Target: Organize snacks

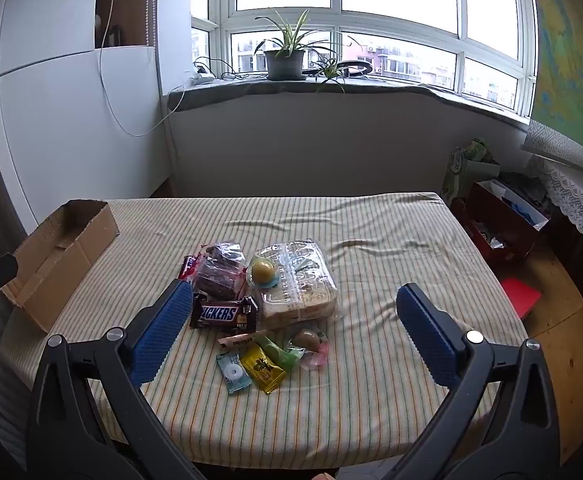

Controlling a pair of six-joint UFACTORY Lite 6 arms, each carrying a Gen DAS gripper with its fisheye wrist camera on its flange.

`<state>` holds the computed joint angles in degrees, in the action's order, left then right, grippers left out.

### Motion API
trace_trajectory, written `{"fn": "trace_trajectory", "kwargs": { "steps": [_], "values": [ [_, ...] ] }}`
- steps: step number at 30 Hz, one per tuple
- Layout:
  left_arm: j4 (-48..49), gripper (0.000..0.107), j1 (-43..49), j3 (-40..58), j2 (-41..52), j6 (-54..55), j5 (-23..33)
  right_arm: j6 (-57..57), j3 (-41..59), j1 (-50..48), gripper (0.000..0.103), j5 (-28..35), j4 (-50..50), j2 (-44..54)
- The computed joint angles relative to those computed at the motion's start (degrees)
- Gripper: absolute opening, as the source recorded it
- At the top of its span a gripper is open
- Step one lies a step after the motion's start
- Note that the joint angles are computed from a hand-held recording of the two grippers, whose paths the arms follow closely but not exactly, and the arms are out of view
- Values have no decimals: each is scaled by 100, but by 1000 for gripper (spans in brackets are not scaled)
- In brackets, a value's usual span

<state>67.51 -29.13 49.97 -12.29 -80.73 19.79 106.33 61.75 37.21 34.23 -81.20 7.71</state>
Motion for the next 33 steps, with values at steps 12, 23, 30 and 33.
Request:
{"fn": "trace_trajectory", "kwargs": {
  "steps": [12,23,30,33],
  "values": [
    [-76,103,-35,35,24,80,36,32,-34,27,103,26,0,-34],
    [8,103,-104,-10,41,-42,72,108,-88,-2,103,2,-82,-3],
    [53,102,-156,-6,64,-102,98,192,-136,7,103,-2,-134,-39],
    [70,103,-186,-15,67,-140,111,236,-152,16,103,2,-169,-47]
  ]
}}
